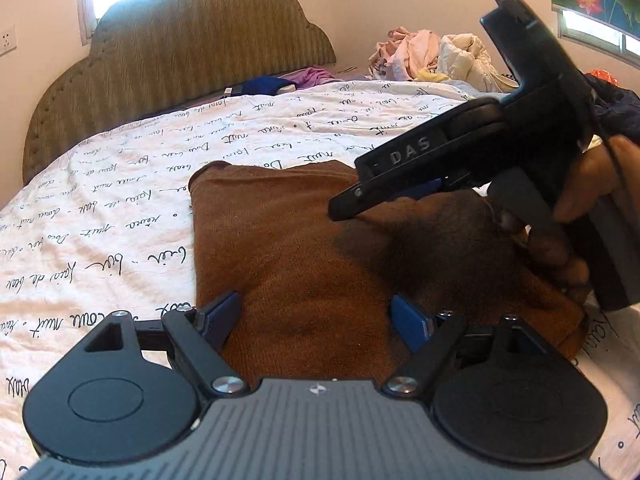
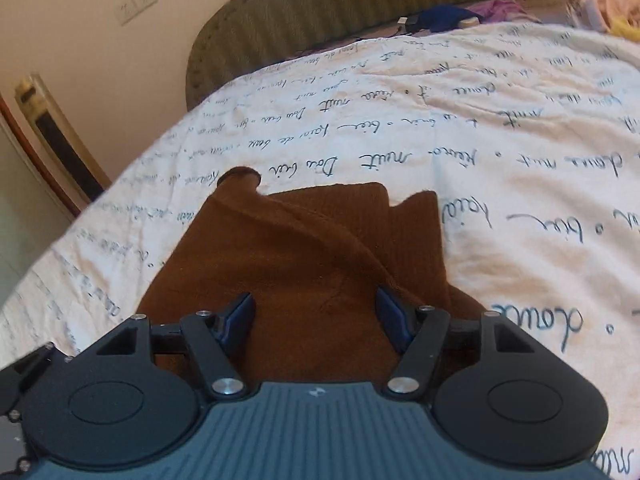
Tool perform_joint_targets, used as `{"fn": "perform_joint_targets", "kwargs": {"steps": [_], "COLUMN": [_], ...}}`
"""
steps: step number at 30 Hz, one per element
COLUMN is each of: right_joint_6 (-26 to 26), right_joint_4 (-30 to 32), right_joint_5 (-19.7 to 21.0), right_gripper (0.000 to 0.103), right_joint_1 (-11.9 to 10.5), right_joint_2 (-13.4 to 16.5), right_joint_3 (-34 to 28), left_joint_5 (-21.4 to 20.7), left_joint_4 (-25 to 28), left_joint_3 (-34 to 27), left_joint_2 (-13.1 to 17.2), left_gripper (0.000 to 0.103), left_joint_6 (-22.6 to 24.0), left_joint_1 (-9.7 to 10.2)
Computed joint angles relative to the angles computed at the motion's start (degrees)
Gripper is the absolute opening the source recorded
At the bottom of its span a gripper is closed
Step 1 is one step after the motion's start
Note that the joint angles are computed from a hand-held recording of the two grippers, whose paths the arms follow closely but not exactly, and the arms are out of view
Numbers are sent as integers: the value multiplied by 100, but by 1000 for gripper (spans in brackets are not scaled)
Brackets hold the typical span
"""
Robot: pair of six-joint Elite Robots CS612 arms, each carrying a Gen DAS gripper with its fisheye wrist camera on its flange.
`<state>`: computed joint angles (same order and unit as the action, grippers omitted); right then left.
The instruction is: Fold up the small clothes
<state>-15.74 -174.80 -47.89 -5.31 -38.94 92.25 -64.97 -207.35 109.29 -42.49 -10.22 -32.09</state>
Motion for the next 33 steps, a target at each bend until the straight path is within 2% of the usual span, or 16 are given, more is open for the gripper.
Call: {"fn": "perform_joint_targets", "kwargs": {"steps": [2,3,5,7,10,13,15,16,17,18,24,25,27,29,31,33], "right_joint_6": [51,312,828,861,165,-521,-912,-1087,-1259,-1321,-618,-394,390,1077,1605,1566], "right_joint_4": [181,126,-268,-492,-135,640,963,1040,878,736,514,492,489,379,264,485], "right_joint_5": [-180,-224,64,71,-428,-742,-1275,-1501,-1561,-1529,-972,-879,-683,295,1090,1114], "right_gripper": [66,67,67,67,67,67,65,56,47,42,40,40,45,46,46,46], "right_joint_1": [20,14,-44,-19,185,368,510,559,566,549,321,280,125,-216,-528,-664], "right_joint_2": [-121,-165,-128,-108,-94,-5,85,121,139,143,186,139,-27,-124,-168,-271], "right_joint_3": [13,15,-46,-130,-382,-724,-899,-935,-884,-830,-736,-692,-502,-246,1,156], "left_joint_5": [-7,-12,26,45,30,-2,-24,-46,-72,-114,-308,-283,-95,-8,82,128], "left_joint_4": [-57,-78,-130,-140,-154,-161,-181,-189,-217,-232,-299,-308,-417,-701,-981,-1168], "left_joint_3": [0,2,31,20,35,32,30,25,47,51,96,140,324,558,817,991], "left_joint_2": [17,21,15,24,18,14,19,23,19,18,-21,-64,-189,-280,-344,-345], "left_gripper": [82,82,83,84,85,85,86,86,86,86,88,88,85,85,85,85], "left_joint_6": [9,-11,-51,-50,-58,-66,-62,-54,-53,-47,-61,-139,-344,-294,105,553], "left_joint_1": [12,17,-12,-19,-24,-20,-12,-2,1,15,93,102,76,50,-23,-102]}}
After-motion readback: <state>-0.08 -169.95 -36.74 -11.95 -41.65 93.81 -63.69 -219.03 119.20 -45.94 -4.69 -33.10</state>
